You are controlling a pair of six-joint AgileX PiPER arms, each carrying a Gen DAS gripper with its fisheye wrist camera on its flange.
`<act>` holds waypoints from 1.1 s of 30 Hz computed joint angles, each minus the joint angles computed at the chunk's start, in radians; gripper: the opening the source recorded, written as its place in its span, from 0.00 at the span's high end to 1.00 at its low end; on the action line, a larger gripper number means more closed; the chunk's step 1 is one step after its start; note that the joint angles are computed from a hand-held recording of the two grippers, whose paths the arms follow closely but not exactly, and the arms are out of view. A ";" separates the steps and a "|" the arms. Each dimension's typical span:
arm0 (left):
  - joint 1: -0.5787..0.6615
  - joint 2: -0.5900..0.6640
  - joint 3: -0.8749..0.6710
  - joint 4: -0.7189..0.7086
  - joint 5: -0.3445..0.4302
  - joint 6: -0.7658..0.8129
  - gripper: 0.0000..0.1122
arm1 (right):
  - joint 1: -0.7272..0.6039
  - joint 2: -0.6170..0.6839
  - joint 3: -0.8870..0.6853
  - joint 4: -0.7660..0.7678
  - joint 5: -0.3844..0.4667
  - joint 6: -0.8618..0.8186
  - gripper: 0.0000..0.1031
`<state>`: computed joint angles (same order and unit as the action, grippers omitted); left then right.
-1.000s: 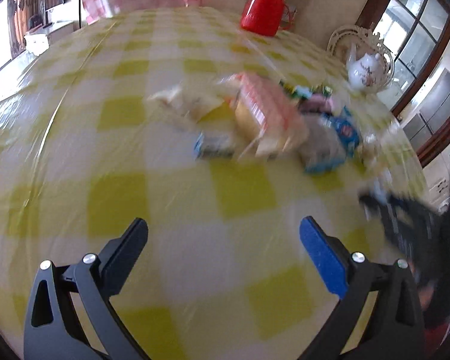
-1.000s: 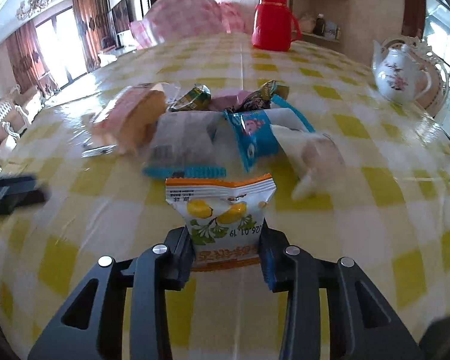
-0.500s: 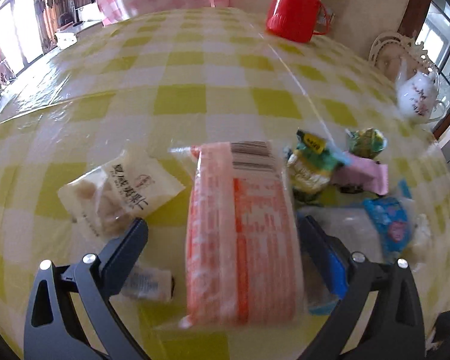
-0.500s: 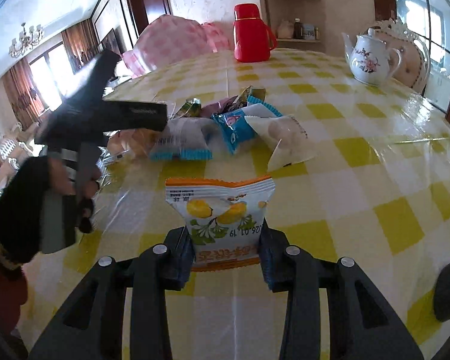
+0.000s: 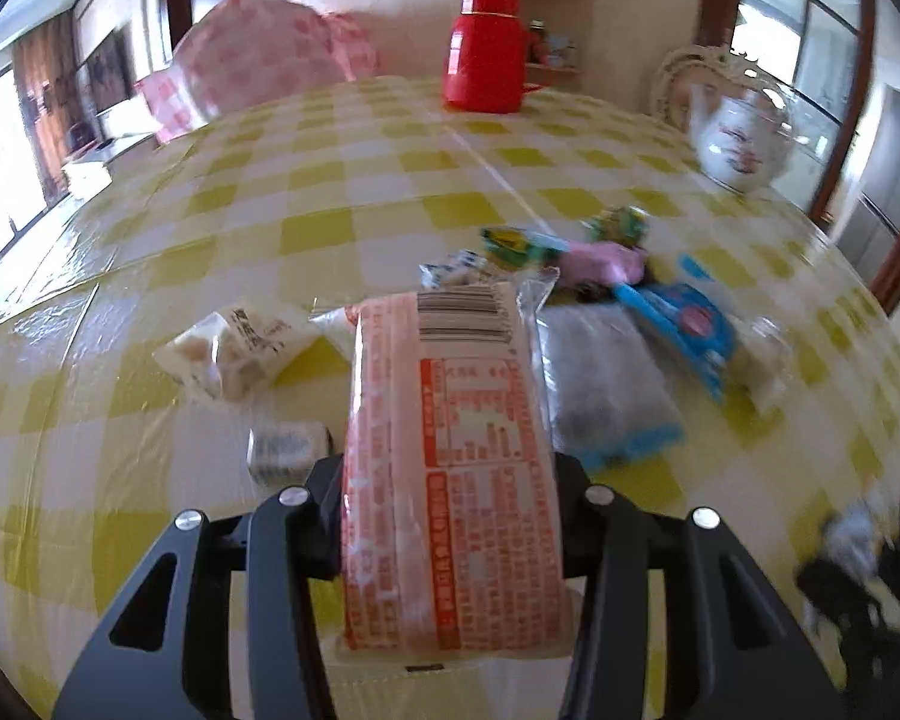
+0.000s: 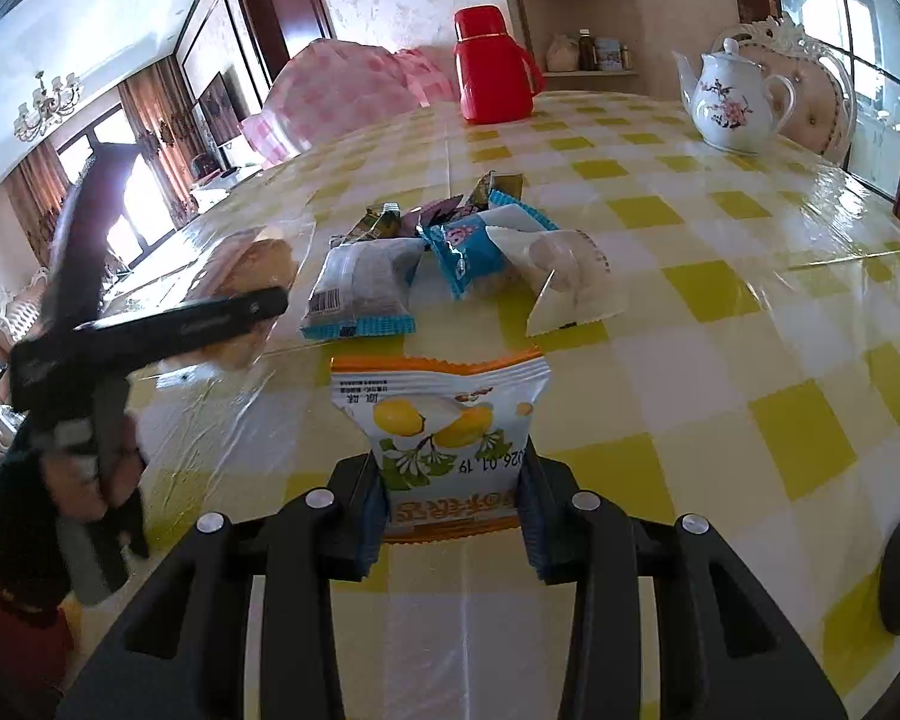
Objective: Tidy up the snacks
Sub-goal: 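Lift the lemon-print packet and pink-orange bread bag with both grippers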
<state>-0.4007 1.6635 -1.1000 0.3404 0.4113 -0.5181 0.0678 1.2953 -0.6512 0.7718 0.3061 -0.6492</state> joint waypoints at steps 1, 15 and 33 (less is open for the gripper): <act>-0.012 -0.010 0.009 -0.004 0.003 0.004 0.59 | -0.001 0.000 -0.001 -0.003 0.001 0.004 0.64; -0.020 -0.273 0.244 -0.200 0.062 0.289 0.58 | 0.056 0.018 -0.019 -0.304 -0.026 0.320 0.64; 0.274 -0.579 0.464 -0.459 0.141 0.772 0.58 | 0.510 0.001 -0.052 -1.031 -0.017 1.214 0.64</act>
<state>-0.1265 1.0849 -0.6356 -0.1190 0.5520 0.2544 0.5780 1.2963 -0.7033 -0.2590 0.2889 0.5647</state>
